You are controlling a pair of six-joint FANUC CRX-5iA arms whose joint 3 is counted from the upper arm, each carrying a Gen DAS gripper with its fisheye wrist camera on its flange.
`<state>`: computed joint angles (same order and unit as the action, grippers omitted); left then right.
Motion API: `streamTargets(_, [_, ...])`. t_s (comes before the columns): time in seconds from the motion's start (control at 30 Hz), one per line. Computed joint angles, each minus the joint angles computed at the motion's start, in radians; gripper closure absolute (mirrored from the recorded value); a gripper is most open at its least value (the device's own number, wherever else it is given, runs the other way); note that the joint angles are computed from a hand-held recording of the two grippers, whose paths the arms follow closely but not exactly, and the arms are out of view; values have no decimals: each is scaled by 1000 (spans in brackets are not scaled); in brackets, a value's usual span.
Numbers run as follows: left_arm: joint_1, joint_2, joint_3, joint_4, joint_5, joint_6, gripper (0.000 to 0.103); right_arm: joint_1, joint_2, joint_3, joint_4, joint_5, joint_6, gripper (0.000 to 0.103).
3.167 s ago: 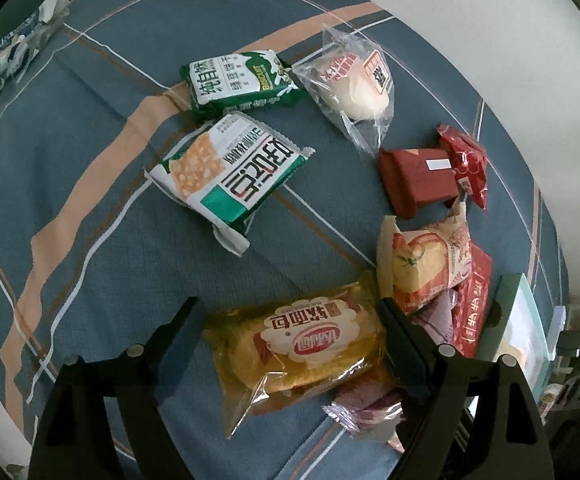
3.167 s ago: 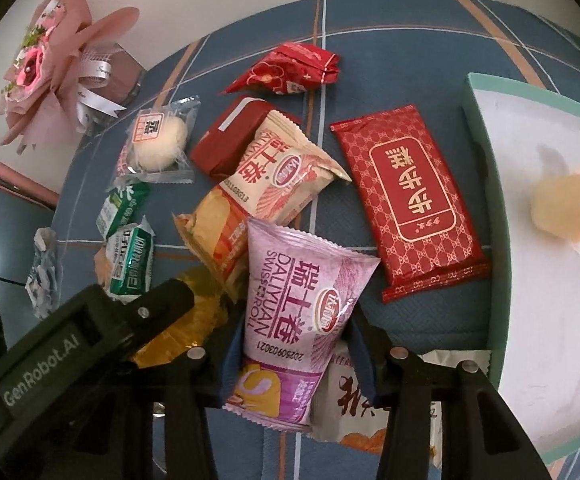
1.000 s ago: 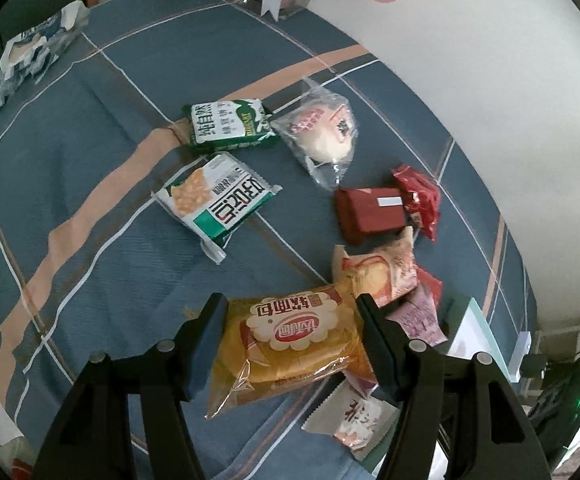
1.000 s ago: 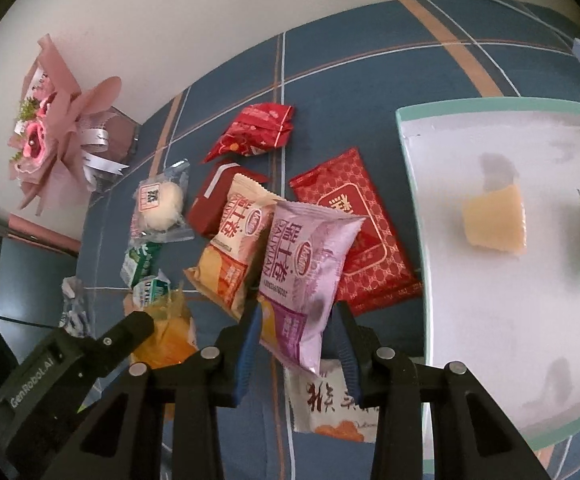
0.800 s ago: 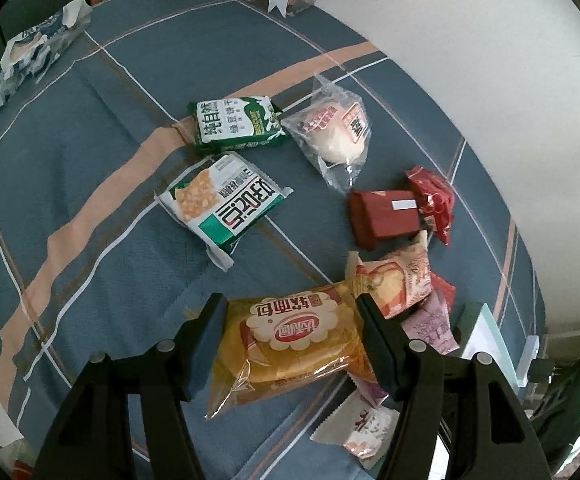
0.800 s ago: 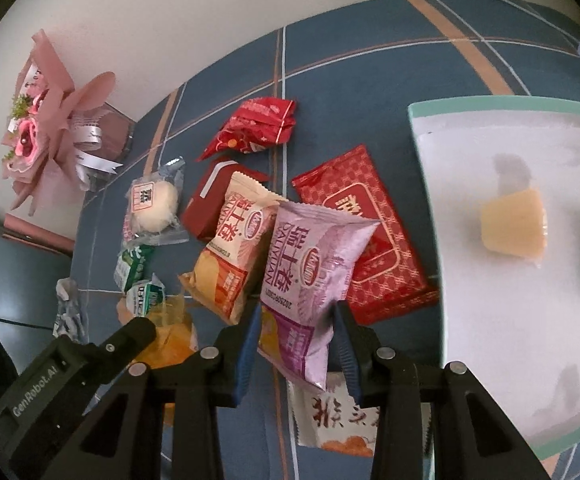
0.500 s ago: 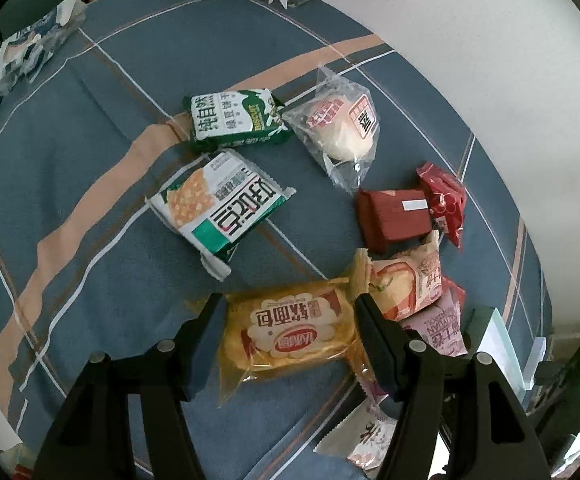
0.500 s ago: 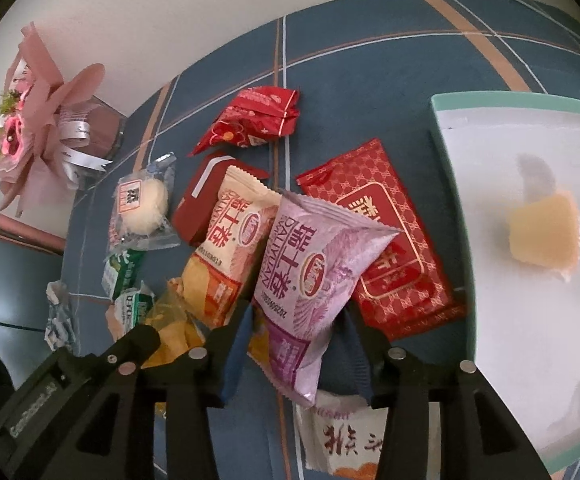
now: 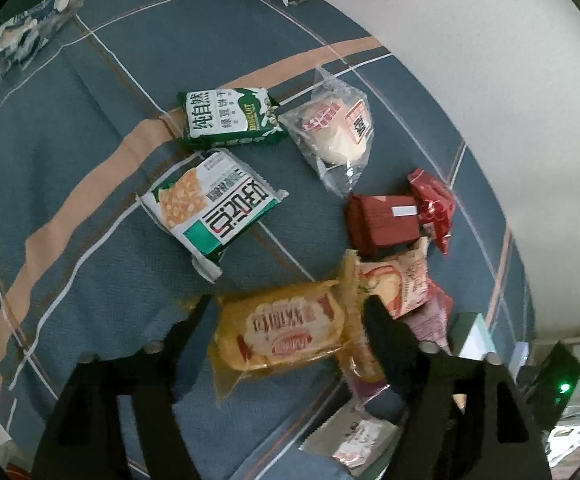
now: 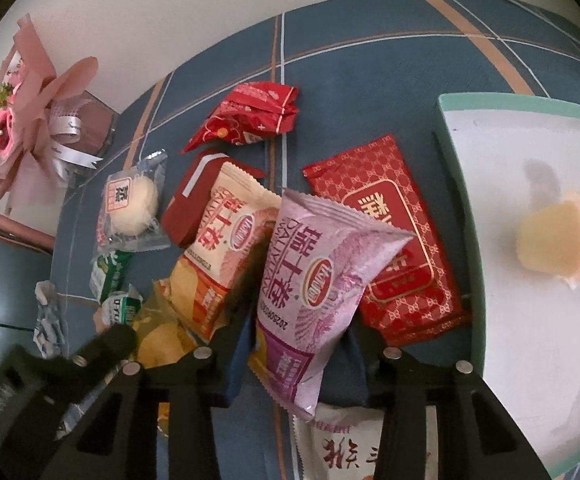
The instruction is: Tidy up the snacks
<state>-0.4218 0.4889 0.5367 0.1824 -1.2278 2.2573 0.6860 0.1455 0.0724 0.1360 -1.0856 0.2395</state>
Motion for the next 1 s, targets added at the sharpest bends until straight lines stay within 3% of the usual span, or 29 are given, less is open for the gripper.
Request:
streamTargets(0.17, [-2, -12, -5, -1, 10, -5, 17, 1, -19, -17, -17, -1, 4, 60])
streamTargets(0.5, [-43, 62, 96, -70, -93, -29, 16, 0, -32, -26, -39, 6, 18, 60])
streamTargets(0.67, [-46, 44, 83, -94, -80, -20, 31, 1, -34, -28, -39, 6, 16, 60])
streamTargets(1.0, [-38, 16, 57, -78, -62, -22, 36, 15, -26, 4, -6, -20, 22, 64])
